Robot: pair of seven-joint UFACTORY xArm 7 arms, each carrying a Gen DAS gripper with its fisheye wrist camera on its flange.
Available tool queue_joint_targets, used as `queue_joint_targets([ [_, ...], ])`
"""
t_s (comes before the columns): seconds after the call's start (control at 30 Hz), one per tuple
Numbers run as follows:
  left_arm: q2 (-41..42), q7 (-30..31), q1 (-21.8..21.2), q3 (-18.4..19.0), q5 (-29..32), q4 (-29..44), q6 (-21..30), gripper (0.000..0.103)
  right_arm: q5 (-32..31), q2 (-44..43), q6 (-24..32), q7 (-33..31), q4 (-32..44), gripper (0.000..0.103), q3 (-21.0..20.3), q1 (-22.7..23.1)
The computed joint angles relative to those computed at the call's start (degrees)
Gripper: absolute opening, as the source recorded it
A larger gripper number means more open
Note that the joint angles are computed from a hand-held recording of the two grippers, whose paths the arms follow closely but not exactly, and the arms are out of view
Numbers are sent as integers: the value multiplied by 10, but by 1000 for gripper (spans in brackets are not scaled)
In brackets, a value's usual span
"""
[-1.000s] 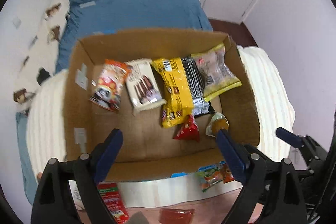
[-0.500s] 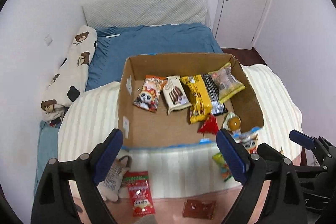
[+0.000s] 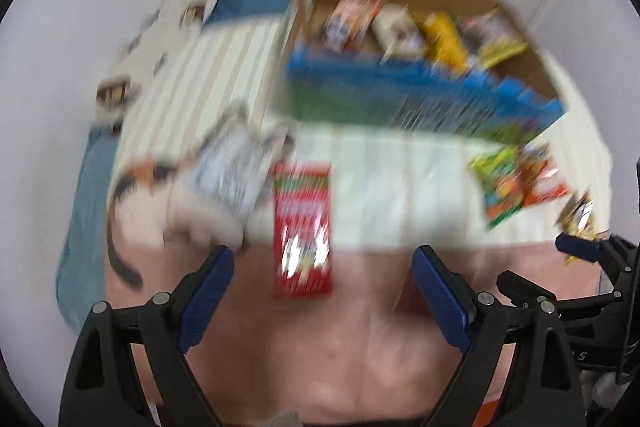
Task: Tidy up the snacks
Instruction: 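Withdraw both tools from the box and lower them toward the bed snacks, then grasp the red sauce sachet with left tool while right tool grasps brown jelly pack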
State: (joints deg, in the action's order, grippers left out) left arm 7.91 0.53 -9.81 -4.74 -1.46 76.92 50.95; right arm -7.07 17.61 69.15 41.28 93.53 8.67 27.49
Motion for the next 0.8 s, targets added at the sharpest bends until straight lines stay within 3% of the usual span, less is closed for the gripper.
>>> queue_joint_targets([
  [0.2,-9,-38,8,13,34,-82,-6,91,-33,100,68,-108,53,95,11,39],
  [0.33,-4,-55,14,16,48,-99,-10,91,-48,157,97,-169,100,91,5,65],
  [0.47,4,-69,18,18,59,-99,-12,91,-63,191,101,-209,128,80,-8,86],
  [0.53,11,-73,19,19,63,-91,-14,91,-58,187,84,-191,120,78,-16,87],
  [0.57,17,-74,19,19,65,-85,-16,91,-47,181,73,-169,113,73,-19,83],
  [0.67,40,-77,18,18,68,-52,-4,91,-7,157,37,-90,78,71,-26,61],
  [0.8,83,-79,8,16,77,2,5,91,71,82,-84,61,-42,71,-28,13],
])
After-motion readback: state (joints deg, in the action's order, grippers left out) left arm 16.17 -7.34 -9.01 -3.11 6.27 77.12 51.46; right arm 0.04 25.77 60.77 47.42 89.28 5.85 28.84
